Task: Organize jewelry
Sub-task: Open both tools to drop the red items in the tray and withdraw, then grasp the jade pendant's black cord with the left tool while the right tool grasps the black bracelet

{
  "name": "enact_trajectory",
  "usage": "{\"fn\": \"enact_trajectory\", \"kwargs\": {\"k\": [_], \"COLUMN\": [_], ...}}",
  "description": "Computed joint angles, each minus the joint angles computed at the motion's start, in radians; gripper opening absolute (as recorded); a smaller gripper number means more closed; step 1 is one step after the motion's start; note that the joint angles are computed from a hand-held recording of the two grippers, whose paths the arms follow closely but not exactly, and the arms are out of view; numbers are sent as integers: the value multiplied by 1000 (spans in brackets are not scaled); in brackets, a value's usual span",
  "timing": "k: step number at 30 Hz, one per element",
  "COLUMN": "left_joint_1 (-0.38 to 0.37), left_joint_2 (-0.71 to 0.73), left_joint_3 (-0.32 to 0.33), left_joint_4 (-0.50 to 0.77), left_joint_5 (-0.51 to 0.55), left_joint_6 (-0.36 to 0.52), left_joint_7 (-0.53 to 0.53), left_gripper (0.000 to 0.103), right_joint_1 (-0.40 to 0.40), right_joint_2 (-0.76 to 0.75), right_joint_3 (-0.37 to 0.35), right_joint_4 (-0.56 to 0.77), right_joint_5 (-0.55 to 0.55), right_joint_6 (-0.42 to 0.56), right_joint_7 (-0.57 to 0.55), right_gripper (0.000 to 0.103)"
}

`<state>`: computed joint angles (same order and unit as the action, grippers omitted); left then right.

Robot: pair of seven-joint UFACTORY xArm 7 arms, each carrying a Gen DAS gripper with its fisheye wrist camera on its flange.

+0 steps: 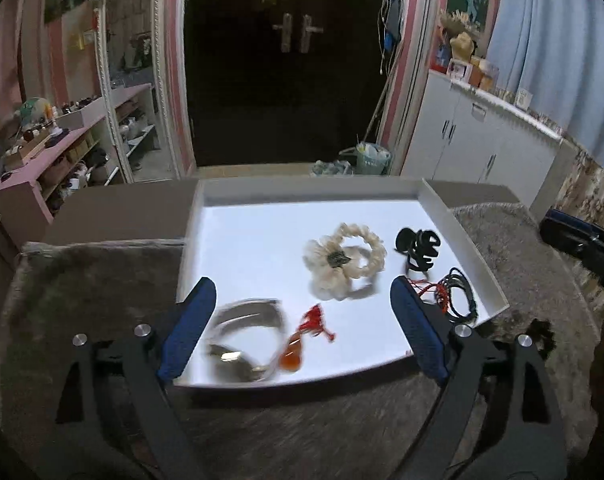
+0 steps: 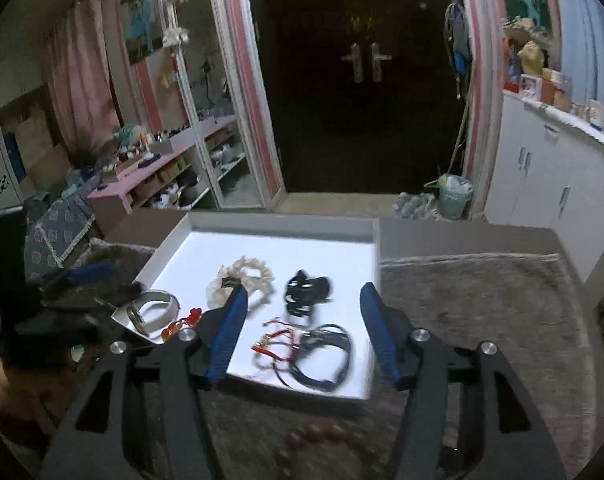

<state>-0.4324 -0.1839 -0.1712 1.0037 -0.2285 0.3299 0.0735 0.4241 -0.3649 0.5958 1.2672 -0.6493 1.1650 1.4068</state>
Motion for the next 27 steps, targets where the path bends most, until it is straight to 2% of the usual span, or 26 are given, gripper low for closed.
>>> {"fn": "enact_trajectory", "kwargs": {"k": [2,5,7,11,15,19,24,27], "left_joint_1": [18,66,86,175,186,174,142,140], "left_joint_2": [-90,-207,-271,-380,-424,-413,-383,-360], "left_joint_3": [28,68,95,96,140,157,121,97], "left_joint_4": [-67,-175,-252,-400,-478,-507,-505,-494], "left_joint_5": [4,34,46,120,116,103,88,101], "left_joint_6": [-7,-6,-4,16,45,44,41,66], "left_joint_7": [26,29,46,28,37,61,42,22], "left_gripper": [90,94,94,94,93,92,91,80], "right_joint_1": [8,-3,0,6,20,15,-3,-9], "right_joint_2": [-56,-163,-237,-338,-406,-440,-449,-436], "right_joint_3": [16,72,99,158,172,172,176,164], "right_joint_4": [-10,-51,-106,-197,-281,-330,-362,-378], "right_joint_5": [7,38,93,235,355,398,413,420], "right_joint_6": [66,188,236,323,305,276,234,208], "right_joint_7": [-7,8,36,90,127,134,137,135], "right_gripper": [64,65,65,65,65,65,65,65]}}
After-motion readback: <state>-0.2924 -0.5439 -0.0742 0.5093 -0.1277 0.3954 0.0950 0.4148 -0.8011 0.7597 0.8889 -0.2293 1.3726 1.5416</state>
